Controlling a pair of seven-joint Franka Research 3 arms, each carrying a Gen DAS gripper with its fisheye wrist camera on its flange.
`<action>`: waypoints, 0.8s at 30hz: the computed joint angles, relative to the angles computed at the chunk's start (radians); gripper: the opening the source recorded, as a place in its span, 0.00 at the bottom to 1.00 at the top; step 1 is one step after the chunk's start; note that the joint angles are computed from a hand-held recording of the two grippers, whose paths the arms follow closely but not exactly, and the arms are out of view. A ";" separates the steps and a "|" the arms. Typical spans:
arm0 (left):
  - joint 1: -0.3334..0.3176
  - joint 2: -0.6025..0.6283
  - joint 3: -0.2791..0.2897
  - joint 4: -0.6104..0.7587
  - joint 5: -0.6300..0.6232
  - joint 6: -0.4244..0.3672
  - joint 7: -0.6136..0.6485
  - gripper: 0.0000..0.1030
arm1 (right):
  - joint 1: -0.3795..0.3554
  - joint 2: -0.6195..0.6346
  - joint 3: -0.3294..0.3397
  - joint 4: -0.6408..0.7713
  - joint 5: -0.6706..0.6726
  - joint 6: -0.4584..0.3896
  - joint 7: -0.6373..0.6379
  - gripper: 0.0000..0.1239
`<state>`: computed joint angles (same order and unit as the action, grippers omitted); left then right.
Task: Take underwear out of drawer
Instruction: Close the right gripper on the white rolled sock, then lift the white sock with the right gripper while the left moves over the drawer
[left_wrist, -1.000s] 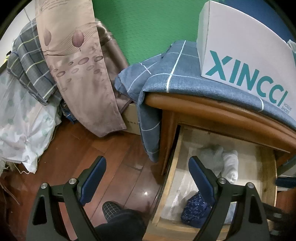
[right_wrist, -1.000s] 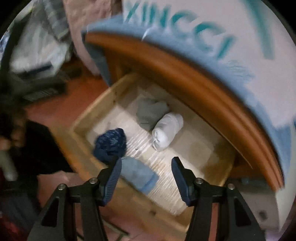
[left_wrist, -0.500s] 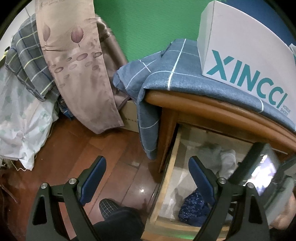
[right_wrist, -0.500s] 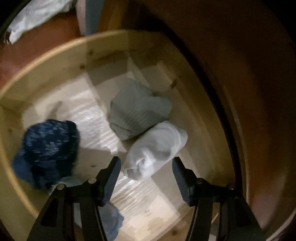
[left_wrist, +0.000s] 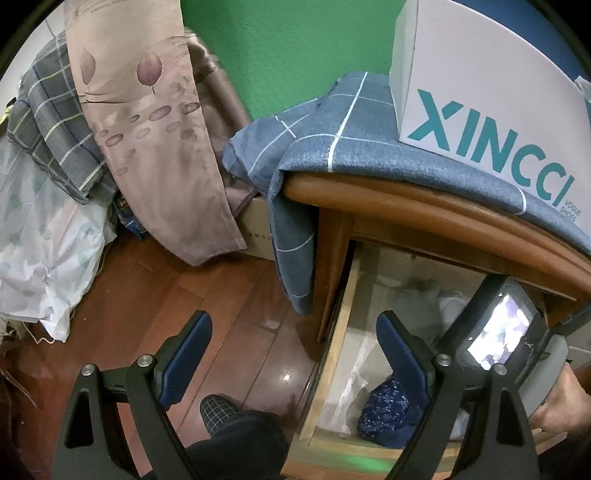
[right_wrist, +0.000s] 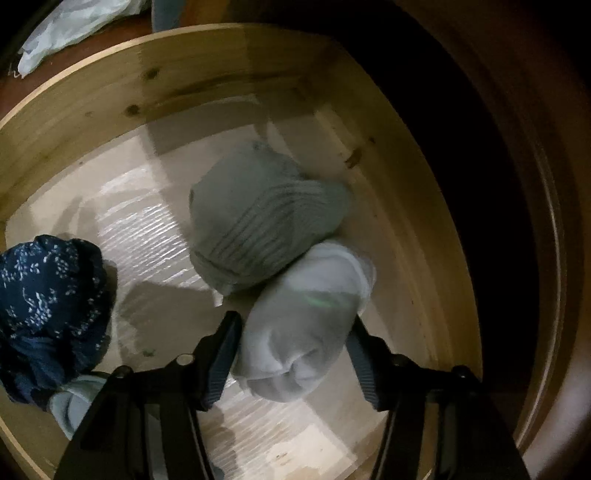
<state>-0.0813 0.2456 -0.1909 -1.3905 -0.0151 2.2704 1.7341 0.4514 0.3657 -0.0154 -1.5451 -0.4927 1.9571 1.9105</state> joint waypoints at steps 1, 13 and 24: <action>-0.001 0.000 0.000 0.000 0.003 0.002 -0.002 0.86 | -0.005 -0.013 -0.001 -0.023 0.003 0.018 0.006 0.41; -0.001 -0.008 -0.003 -0.015 -0.002 -0.009 0.029 0.86 | -0.082 -0.099 0.015 -0.175 0.129 0.114 -0.033 0.33; 0.003 0.001 -0.029 0.007 -0.095 -0.100 0.153 0.86 | -0.158 -0.266 0.033 -0.313 0.306 0.219 -0.012 0.33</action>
<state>-0.0788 0.2471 -0.2203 -1.3834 -0.1097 2.1699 1.8867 0.2934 0.1001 0.0174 -1.8581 -0.1863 2.1759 1.8982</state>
